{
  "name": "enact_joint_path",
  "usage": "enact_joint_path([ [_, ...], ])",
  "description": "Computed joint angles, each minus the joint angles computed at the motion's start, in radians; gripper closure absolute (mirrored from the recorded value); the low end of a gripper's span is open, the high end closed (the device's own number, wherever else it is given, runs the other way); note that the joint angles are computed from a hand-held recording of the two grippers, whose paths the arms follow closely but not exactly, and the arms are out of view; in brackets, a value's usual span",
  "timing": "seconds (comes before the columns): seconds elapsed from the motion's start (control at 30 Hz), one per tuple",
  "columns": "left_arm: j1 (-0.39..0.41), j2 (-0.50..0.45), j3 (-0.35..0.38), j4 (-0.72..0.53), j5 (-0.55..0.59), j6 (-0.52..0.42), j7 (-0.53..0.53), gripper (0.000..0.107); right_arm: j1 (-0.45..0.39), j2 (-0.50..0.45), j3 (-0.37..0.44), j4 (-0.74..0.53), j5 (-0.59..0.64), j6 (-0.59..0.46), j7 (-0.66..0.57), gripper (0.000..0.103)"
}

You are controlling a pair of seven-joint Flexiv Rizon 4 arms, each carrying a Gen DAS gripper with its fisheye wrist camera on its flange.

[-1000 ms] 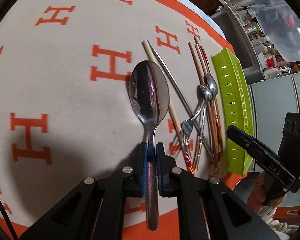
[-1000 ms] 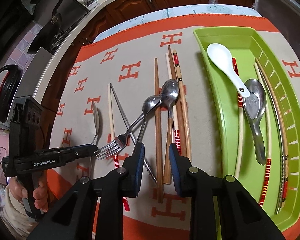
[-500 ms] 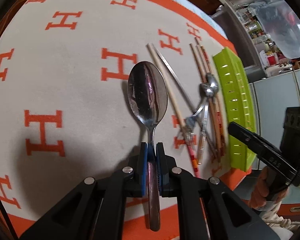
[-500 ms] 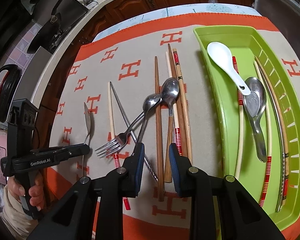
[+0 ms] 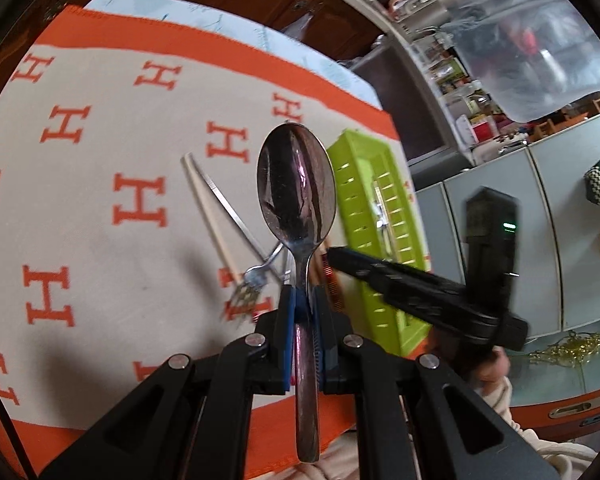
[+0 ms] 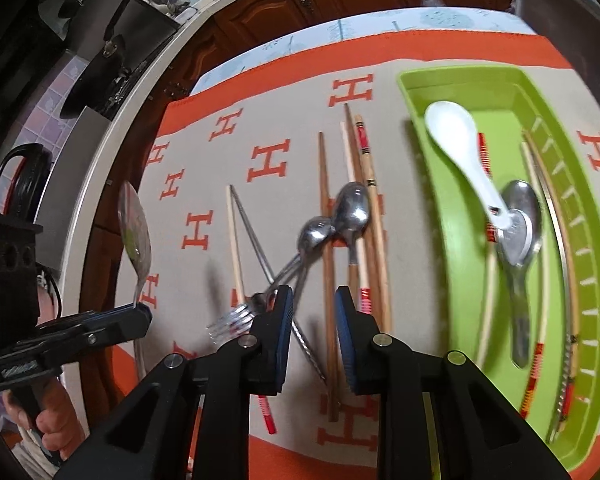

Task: Organize utensils
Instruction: 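Grasp a small steel spoon with the right tool while the left tool carries the large spoon, then release the small spoon into the tray with the right tool while the left tool releases the large spoon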

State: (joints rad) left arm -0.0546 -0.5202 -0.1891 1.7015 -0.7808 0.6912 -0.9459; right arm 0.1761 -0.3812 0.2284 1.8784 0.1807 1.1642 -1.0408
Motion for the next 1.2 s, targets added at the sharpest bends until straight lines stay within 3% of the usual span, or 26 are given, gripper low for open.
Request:
enact_joint_path([
  [0.1, -0.001, 0.006, -0.008, 0.000, -0.014, -0.002, 0.005, 0.101, -0.028, -0.044, 0.031, -0.061, 0.045, -0.039, -0.054, 0.087],
  [0.33, -0.002, 0.016, -0.005, 0.004, -0.027, -0.008, 0.007, 0.101, -0.018, -0.122, 0.021, -0.142, 0.048, -0.091, -0.076, 0.091],
  [0.57, -0.007, 0.027, -0.004, 0.012, -0.039, 0.001, 0.004, 0.101, 0.010, -0.145, 0.002, -0.137, 0.010, -0.057, -0.054, 0.099],
  [0.77, -0.019, 0.031, -0.009, 0.003, -0.041, -0.001, 0.003, 0.101, -0.033, -0.061, 0.043, -0.055, 0.065, 0.013, -0.072, 0.101],
  [0.97, -0.042, 0.024, -0.027, -0.023, -0.048, -0.010, 0.008, 0.101, -0.057, 0.123, 0.020, 0.093, 0.102, 0.050, -0.064, 0.101],
  [1.07, -0.066, 0.010, -0.038, -0.049, -0.039, -0.007, 0.001, 0.101, -0.025, 0.248, -0.057, 0.217, -0.014, 0.080, 0.033, 0.101],
  [1.2, -0.108, -0.033, -0.055, -0.108, -0.015, 0.007, -0.039, 0.101, -0.037, 0.375, -0.145, 0.375, -0.434, 0.065, 0.345, 0.101],
])
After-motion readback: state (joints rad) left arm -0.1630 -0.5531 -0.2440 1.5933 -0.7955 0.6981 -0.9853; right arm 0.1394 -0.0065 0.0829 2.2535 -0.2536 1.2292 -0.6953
